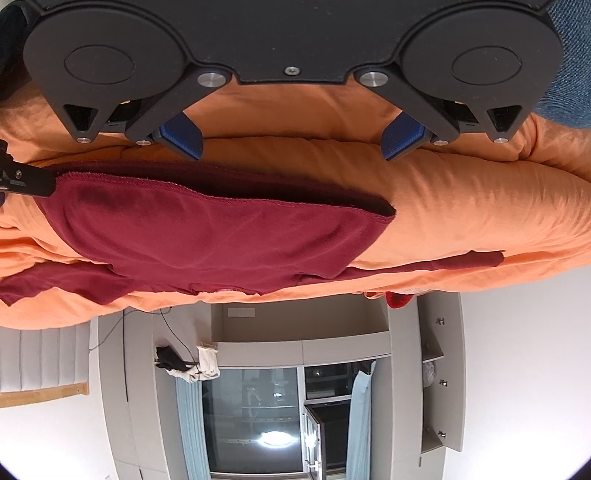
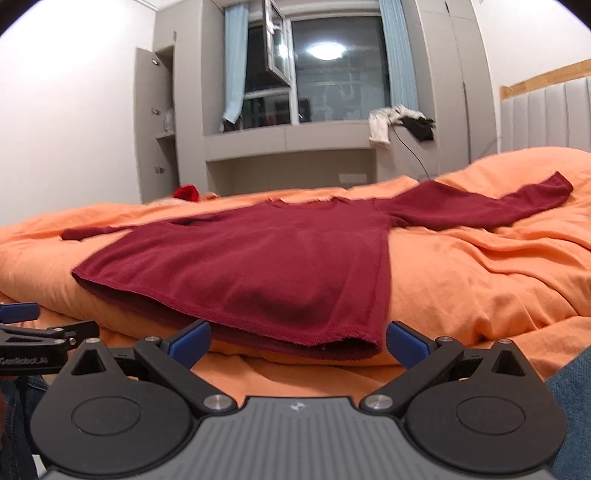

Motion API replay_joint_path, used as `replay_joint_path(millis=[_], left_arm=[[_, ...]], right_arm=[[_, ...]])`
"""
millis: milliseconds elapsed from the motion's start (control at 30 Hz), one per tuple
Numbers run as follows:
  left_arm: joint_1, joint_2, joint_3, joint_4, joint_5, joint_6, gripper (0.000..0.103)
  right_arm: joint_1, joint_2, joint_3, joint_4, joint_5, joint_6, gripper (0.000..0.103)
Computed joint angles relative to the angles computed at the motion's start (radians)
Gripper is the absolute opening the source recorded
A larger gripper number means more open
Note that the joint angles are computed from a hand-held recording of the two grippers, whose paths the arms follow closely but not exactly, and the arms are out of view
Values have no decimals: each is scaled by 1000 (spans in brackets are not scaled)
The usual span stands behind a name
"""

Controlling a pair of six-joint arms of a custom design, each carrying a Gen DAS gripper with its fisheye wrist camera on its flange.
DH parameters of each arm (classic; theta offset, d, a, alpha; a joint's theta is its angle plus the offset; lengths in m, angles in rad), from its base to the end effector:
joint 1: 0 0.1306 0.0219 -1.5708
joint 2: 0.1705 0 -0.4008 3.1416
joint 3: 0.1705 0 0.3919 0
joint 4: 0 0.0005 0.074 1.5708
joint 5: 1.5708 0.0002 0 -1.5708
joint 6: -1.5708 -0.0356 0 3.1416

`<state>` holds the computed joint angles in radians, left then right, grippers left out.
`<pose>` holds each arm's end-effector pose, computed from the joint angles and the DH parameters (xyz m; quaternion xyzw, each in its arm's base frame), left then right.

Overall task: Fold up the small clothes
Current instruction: 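Move the right tool toward the cuff of one shirt sleeve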

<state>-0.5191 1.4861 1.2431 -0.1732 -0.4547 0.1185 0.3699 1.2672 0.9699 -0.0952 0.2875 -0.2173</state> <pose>0.4707 -0.2515 0.3926 0.0419 0.8245 0.0127 0.5641 0.4171 0.1504 0.3715 0.0167 0.8265 0.0451 0.5609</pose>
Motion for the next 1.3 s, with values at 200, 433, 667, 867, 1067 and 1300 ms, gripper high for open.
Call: replay_joint_path(millis=[200,433,667,867,1067,1300], left_arm=[[6,25,44,-68,28,18,102],[35,57,136,-190,107,98,102],[31,112,255,-246,64,-12,102],[33,191,404,-302,56,-80,102],[43,321,617,-392,81,-71,102],[58,548,966,-515,152,-58,102]], right_arm=[[-21,19,53,-101,-2,-36,103],[-62,41,108,-173,-44,-73,103],[-102,76,165,-200,-91,-64,103],[-150,119,233,-215,-137,-33,103],[-231,175,318,-193,-180,14,103],[-363,285,463,-159,-159,-11,103]])
